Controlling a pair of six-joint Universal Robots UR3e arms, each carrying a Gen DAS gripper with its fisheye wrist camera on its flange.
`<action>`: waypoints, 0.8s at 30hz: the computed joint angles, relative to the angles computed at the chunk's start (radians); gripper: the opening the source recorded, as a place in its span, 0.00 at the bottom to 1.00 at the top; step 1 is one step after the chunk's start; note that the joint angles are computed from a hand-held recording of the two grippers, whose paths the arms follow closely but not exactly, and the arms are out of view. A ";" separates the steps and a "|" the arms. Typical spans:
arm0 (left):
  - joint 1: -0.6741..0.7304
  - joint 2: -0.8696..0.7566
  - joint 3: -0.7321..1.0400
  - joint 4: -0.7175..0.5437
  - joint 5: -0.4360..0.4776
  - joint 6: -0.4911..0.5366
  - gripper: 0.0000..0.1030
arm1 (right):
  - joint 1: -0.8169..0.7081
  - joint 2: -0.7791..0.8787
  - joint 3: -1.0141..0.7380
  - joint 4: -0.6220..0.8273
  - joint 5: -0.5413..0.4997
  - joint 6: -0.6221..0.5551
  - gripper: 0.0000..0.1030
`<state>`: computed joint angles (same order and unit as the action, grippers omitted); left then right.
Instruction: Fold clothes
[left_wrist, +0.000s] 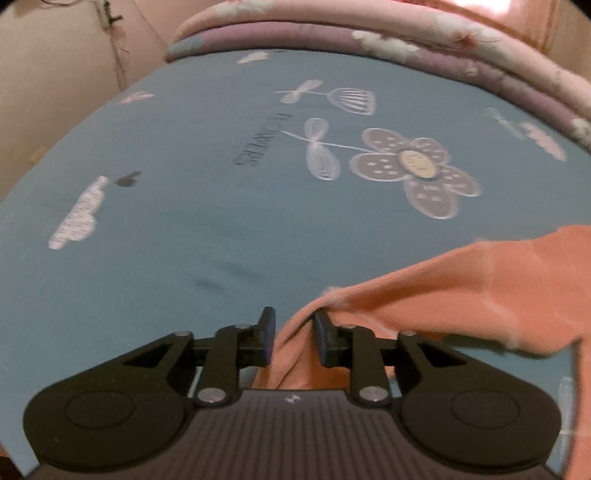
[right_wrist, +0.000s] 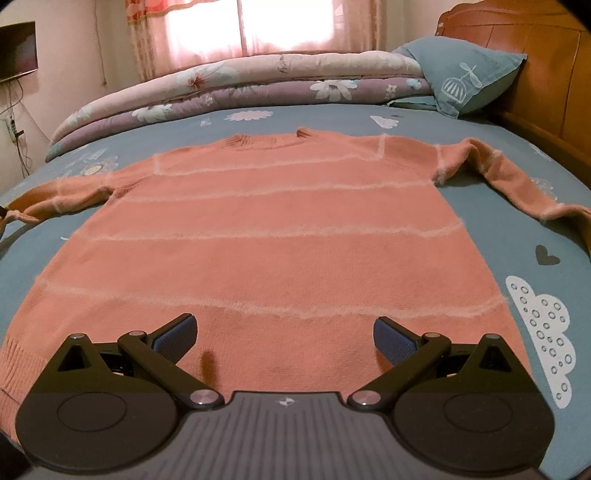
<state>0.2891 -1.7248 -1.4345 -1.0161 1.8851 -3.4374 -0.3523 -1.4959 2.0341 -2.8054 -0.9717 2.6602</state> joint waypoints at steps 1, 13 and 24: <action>-0.003 -0.005 0.001 -0.009 0.045 -0.009 0.26 | 0.000 0.000 0.004 -0.012 -0.004 0.003 1.00; -0.034 0.331 -0.410 0.218 -0.143 0.172 0.44 | 0.015 0.018 -0.005 0.012 -0.005 0.017 1.00; -0.298 -0.015 -0.352 0.456 0.172 0.536 0.35 | 0.016 0.006 -0.007 0.037 -0.014 0.036 1.00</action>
